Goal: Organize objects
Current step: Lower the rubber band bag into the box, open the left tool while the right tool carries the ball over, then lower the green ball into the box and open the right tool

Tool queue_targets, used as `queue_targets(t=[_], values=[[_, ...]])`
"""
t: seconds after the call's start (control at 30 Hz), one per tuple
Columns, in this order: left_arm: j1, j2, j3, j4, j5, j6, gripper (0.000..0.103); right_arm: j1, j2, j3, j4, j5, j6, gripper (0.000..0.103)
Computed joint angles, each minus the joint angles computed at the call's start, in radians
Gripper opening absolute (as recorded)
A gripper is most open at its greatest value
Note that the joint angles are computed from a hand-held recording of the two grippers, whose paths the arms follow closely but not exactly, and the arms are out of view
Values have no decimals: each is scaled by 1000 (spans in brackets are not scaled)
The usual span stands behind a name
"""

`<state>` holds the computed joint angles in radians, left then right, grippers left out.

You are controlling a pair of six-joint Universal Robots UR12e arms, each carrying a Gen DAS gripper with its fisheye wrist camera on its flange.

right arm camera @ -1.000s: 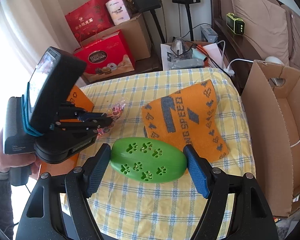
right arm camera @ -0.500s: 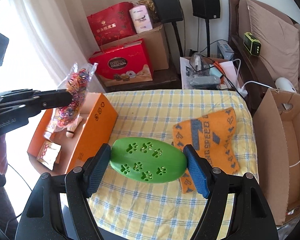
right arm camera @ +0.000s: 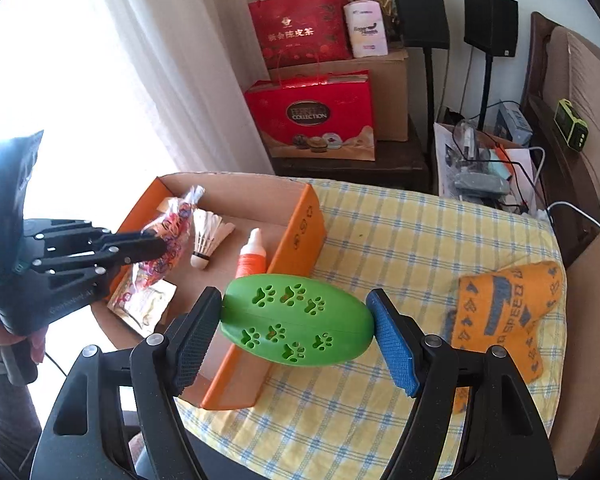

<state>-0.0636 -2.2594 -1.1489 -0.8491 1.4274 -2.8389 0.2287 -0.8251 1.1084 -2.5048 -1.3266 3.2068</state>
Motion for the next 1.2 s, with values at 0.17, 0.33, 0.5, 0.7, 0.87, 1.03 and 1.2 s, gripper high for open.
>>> queue_targets(t=[0.17, 0.33, 0.5, 0.7, 0.87, 1.03, 1.2], values=[[1, -4, -27, -55, 37, 38, 7, 13, 24, -45, 29, 6, -15, 76], [-7, -7, -42, -128, 55, 86, 8, 21, 44, -78, 54, 7, -25, 76], [7, 0, -56, -163, -15, 55, 49, 24, 63, -107, 73, 13, -21, 76], [55, 18, -75, -140, -142, -61, 66, 29, 85, -140, 100, 13, -25, 76], [82, 52, -121, -62, -165, -116, 71, 40, 118, -198, 138, 6, -36, 76], [97, 48, -111, -18, -168, -175, 79, 60, 177, -305, 227, -7, -72, 76], [104, 49, -126, 16, -161, -201, 79, 79, 252, -434, 344, -37, -110, 76]])
